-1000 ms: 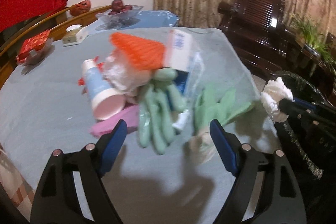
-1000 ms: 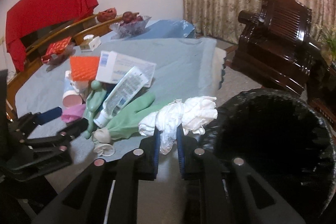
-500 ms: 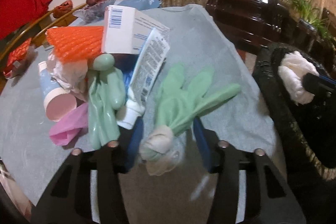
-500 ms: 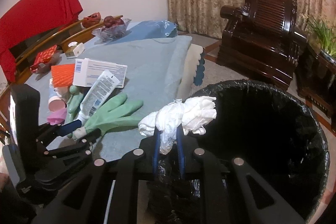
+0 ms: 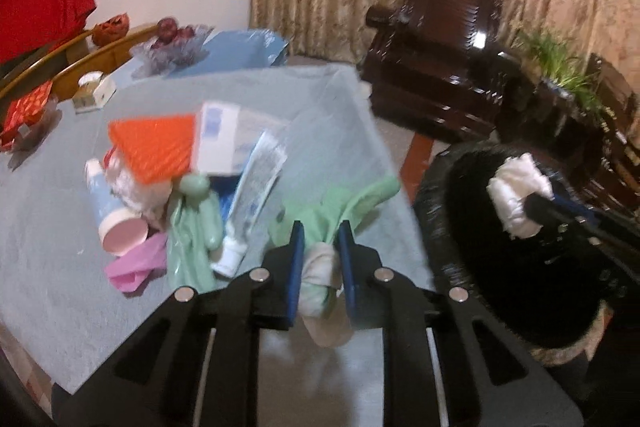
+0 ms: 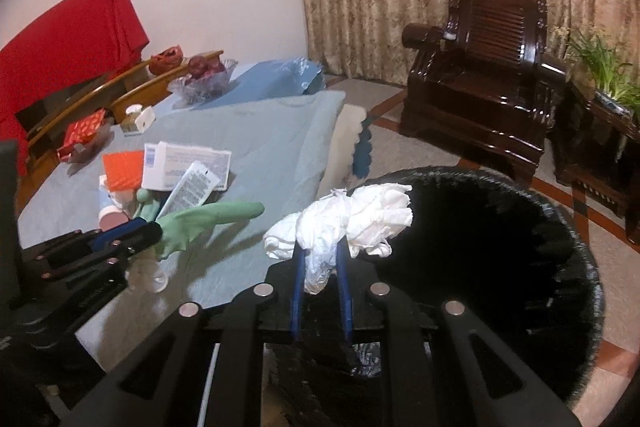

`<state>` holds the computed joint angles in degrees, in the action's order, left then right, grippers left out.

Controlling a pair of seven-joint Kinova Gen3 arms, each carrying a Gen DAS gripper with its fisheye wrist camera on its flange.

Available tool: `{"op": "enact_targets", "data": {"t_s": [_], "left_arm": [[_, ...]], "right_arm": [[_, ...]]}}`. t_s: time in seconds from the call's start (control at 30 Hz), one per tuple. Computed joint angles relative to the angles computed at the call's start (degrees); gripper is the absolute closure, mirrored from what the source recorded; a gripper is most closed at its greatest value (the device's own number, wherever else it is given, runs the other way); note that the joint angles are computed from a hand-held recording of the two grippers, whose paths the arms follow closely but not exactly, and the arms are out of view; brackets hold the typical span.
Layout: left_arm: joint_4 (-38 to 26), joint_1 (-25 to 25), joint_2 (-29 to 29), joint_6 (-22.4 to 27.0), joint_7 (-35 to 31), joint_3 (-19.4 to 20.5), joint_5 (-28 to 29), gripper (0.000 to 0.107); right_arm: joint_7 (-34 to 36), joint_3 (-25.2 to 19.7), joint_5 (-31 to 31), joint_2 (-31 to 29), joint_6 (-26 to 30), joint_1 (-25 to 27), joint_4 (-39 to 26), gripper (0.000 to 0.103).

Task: Collect trash
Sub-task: 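Carry tissue and glove over the bin and open both tools to drop them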

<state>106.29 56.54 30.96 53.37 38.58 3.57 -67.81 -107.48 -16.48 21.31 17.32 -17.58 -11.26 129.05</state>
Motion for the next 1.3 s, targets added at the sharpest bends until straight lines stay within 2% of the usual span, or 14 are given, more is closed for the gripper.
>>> {"op": "enact_targets", "data": {"t_s": [0.03,0.1,0.27,0.43,0.47,0.5,0.53,0.6,0.7,0.87,0.97,1.07,1.1,1.3], "left_arm": [[-0.51,0.41,-0.19,0.18,-0.26,0.03,-0.71,0.094],[-1.42,0.8,-0.5,-0.32,-0.71,0.16,-2.49,0.107],[-4.94,1.16,0.52,-2.11,-2.68,0.63,-5.72,0.107],[-5.53,0.15,1.54,-5.08,-4.78,0.46,-1.94,0.105],[-5.48,0.36,1.74,-5.09,-5.03,0.21,-0.87,0.103],[-5.07,0.46,1.93,-5.38,-5.01,0.09,0.52,0.089],[-4.62,0.94,1.97,-5.46,-4.61,-0.33,1.24,0.069],[-3.79,1.94,2.33,-5.16,-3.49,-0.99,2.63,0.053],[-3.03,2.89,2.84,-5.5,-2.9,-1.34,3.88,0.042],[-3.02,2.6,4.59,-7.66,-4.34,-2.04,5.81,0.039],[-3.57,2.29,5.82,-9.37,-5.3,-3.09,7.16,0.041],[-2.96,2.38,6.23,-12.96,-5.04,-4.87,7.0,0.06],[-2.88,2.76,6.35,-13.94,-4.98,-5.55,6.36,0.072],[-2.17,5.26,6.12,-15.58,-2.35,-8.64,4.55,0.091]], "right_arm": [[-0.31,-0.11,0.29,-0.5,-0.12,0.57,0.27,0.088],[-1.33,-0.22,1.25,-1.73,-0.39,2.06,1.02,0.088],[-4.62,0.54,4.43,-3.37,-0.73,5.39,2.41,0.088],[-7.22,1.36,6.87,-3.11,-0.89,7.39,3.24,0.088],[-7.09,1.69,6.89,-2.92,-1.06,7.2,3.47,0.088],[-6.97,1.91,6.8,-2.82,-1.23,6.98,3.77,0.088],[-7.23,1.8,7.05,-2.53,-1.5,7.06,3.99,0.088],[-7.65,1.51,7.68,-1.93,-2.31,7.17,4.5,0.088],[-5.99,2.37,6.07,-1.29,-3.22,5.05,5.56,0.088],[-5.87,1.94,6.01,-0.78,-2.87,4.79,5.72,0.088],[-4.79,2.42,5.08,-0.58,-2.34,4.11,5.32,0.088],[-4.2,2.32,4.49,-0.08,-1.78,4.27,4.92,0.088],[-3.95,2.32,4.24,0.13,-1.55,4.25,4.78,0.088],[-2.8,1.68,3.04,0.57,-0.94,4.54,4.27,0.088]]}}
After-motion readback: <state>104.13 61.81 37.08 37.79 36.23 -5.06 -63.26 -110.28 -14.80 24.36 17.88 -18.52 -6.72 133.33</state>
